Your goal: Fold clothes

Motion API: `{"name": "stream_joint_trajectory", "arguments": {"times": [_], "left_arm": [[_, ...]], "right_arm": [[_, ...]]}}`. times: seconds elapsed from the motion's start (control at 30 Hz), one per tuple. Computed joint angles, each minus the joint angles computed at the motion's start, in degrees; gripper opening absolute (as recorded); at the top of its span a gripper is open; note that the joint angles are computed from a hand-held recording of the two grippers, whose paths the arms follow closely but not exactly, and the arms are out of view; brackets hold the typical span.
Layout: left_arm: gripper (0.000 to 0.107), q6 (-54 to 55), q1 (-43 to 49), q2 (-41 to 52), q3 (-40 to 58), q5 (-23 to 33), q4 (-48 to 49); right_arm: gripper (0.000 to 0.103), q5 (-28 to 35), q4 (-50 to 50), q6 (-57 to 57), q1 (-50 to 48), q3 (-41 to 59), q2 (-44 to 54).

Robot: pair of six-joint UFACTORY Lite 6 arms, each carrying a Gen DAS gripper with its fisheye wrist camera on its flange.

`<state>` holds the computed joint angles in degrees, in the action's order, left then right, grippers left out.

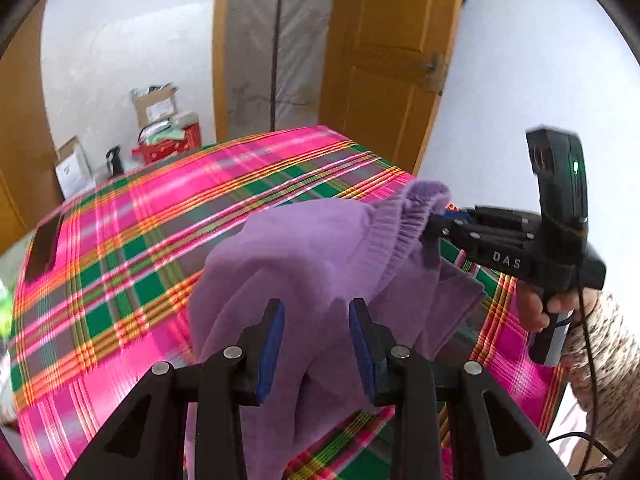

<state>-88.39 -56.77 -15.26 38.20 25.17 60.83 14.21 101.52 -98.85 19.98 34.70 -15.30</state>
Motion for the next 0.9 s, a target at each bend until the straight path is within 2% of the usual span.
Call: {"name": "stream_joint_trajectory", "arguments": {"times": [0.2,0.43,0.67,0.77,0.9], "left_arm": [[0.034,1.70,-0.90,8.63,6.06,-0.46,0.80],[0.034,2.96,-0.88,15.48,11.03,2.90,0.23],[0.035,3.31,1.04,17.23,13.48,5.84,-0.72],[0.035,4.46,4.64,15.41,12.06,1.39,-3.53],[0.017,5.82,9.46,9.96,7.48,-4.89,-6.08]], "right_arm": [[0.011,-2.21,-1.69,3.17,2.58,4.37,1.70],[0.011,-2.88,-6.37,8.93,4.41,8.85,4.06],[0.010,-1.92,-6.33,9.14,5.57,9.74,2.13],[0.010,-2.32,-8.14,10.41,7.01,10.24,1.57],[0.010,-2.50,-10.26,12.25,8.32,10.81,1.91]]}}
